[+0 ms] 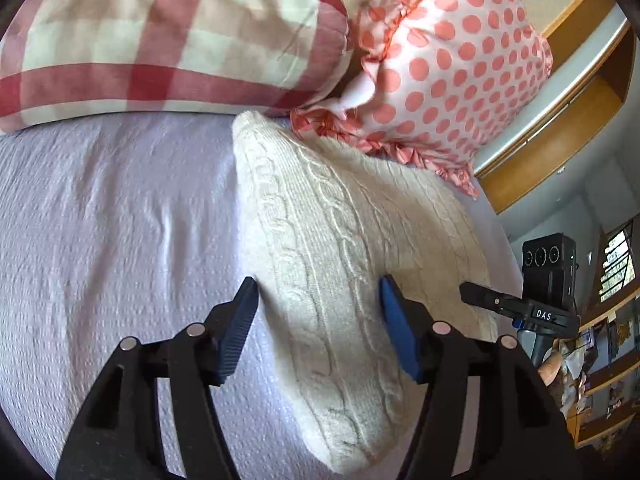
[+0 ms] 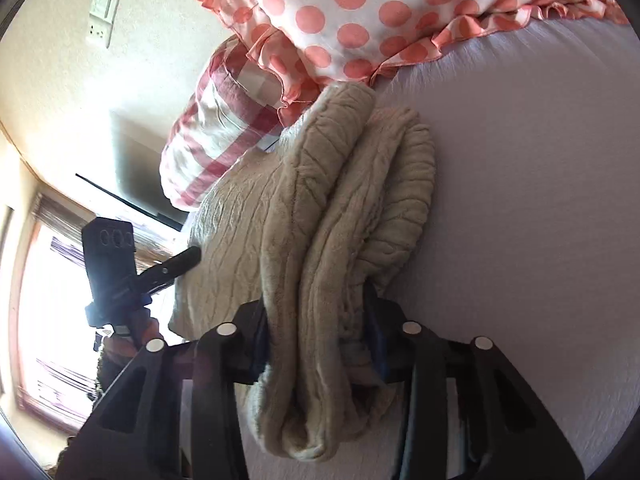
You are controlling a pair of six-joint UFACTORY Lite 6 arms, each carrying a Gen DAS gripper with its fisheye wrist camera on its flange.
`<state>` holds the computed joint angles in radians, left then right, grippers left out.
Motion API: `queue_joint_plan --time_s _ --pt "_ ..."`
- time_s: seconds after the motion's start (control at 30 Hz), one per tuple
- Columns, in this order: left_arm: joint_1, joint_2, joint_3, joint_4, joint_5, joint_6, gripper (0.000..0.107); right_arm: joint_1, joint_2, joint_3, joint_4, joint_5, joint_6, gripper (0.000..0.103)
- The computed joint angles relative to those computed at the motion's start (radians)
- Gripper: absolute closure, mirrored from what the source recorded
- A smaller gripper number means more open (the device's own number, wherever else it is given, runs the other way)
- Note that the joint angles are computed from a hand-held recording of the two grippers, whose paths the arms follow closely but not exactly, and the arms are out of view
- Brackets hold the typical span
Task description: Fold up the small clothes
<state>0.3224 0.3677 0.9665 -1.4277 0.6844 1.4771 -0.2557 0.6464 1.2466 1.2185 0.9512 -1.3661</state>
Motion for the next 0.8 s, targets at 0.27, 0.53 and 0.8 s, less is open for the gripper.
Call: queue_joint_plan --time_s 0.27,0.53,0.8 --pt "-0.062 -0.333 -0.184 -0.121 -0.001 0.112 0.028 -0.063 -0.237 -0.16 0.051 0.199 -0.071 0.029" --pt "-0.421 -0.189 -0.12 -0.585 -0.453 0.468 0.023 0.003 -0.193 -0.189 0.098 0.027 -0.051 0.031" --pt "-0.36 -0.788 -0.624 -0.137 -0.573 0.105 0.006 -0.134 -0.891 -0.759 0.177 -0.229 -0.402 0.001"
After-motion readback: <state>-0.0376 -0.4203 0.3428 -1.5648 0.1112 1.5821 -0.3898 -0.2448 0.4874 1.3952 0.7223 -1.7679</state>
